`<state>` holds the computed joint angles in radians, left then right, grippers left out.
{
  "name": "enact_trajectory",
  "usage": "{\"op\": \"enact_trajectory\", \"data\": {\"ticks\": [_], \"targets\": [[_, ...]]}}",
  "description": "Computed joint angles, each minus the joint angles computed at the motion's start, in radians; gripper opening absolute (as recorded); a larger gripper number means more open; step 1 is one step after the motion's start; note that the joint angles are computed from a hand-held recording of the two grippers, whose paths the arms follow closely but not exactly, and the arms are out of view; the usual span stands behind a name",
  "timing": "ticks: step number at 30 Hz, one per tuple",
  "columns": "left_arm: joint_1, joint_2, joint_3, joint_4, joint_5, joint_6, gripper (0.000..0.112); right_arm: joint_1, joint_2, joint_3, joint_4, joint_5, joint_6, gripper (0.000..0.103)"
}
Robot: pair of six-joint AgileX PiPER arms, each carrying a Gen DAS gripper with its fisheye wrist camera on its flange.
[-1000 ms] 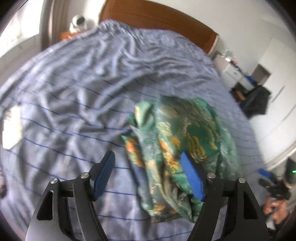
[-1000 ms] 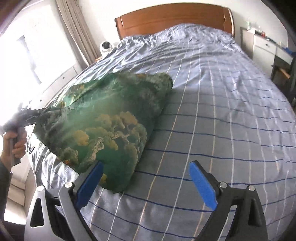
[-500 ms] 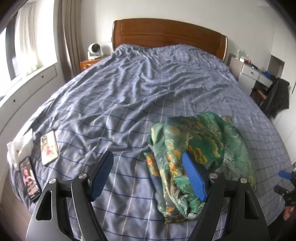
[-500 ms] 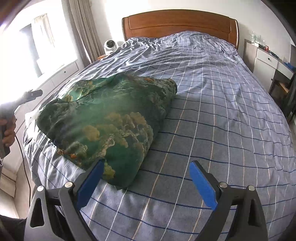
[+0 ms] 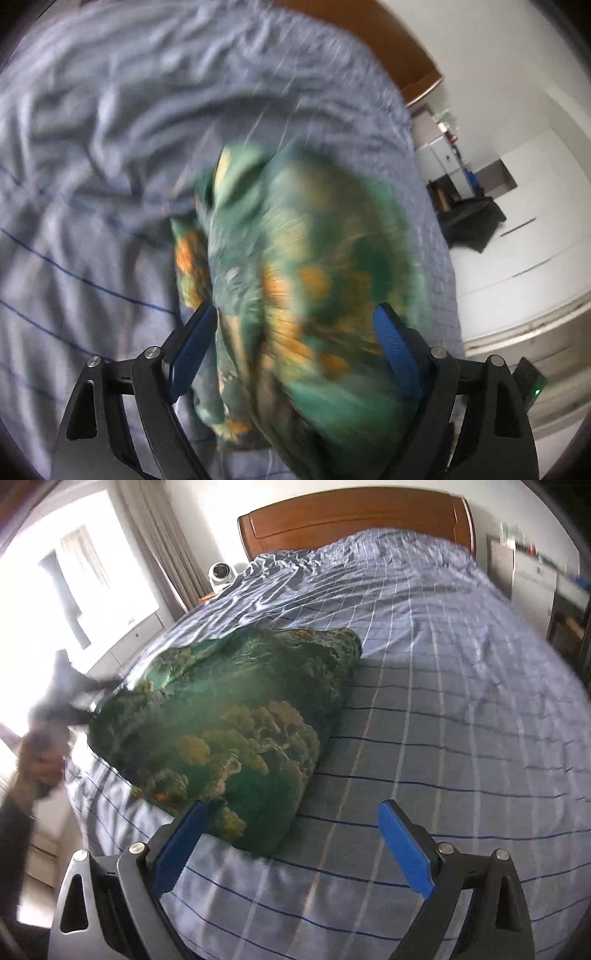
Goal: Fold large clothes
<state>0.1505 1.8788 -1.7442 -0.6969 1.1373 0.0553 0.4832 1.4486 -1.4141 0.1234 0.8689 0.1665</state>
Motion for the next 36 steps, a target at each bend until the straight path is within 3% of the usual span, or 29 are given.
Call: {"op": "enact_trajectory", "data": {"ticks": [4, 8, 12, 15, 18, 23, 27, 28, 30, 32, 36], "targets": [[0.041, 0.033, 0.139, -0.149, -0.062, 0.158, 0.097, -0.143, 0.060, 0.000, 0.299, -0.032, -0.191, 0.096], [0.065, 0.057, 0.192, -0.241, -0.068, 0.257, 0.103, -0.265, 0.212, -0.043, 0.587, 0.037, -0.395, 0.096], [0.060, 0.087, 0.140, -0.196, -0.042, 0.242, 0.102, -0.279, 0.392, -0.130, 0.754, 0.107, -0.524, 0.096], [0.027, 0.058, 0.073, -0.036, -0.048, 0.130, 0.103, -0.274, 0.469, -0.173, 0.836, 0.130, -0.566, 0.096], [0.026, 0.067, 0.072, -0.039, -0.035, 0.130, 0.103, -0.270, 0.479, -0.182, 0.857, 0.132, -0.586, 0.096], [0.073, 0.153, 0.135, -0.273, -0.034, 0.255, 0.103, -0.268, 0.534, -0.242, 0.887, 0.164, -0.604, 0.096], [0.064, 0.147, 0.132, -0.260, -0.032, 0.245, 0.102, -0.253, 0.610, -0.313, 0.936, 0.168, -0.605, 0.097], [0.054, 0.134, 0.142, -0.247, -0.040, 0.239, 0.100, -0.231, 0.614, -0.335, 0.906, 0.151, -0.585, 0.097], [0.032, 0.083, 0.159, -0.206, -0.070, 0.219, 0.078, -0.176, 0.586, -0.363, 0.798, 0.105, -0.558, 0.095], [0.019, 0.046, 0.143, -0.151, -0.065, 0.183, 0.070, -0.121, 0.524, -0.353, 0.692, 0.053, -0.582, 0.087], [-0.009, -0.010, 0.103, -0.118, -0.050, 0.130, 0.063, -0.080, 0.429, -0.347, 0.649, 0.036, -0.650, 0.084]]}}
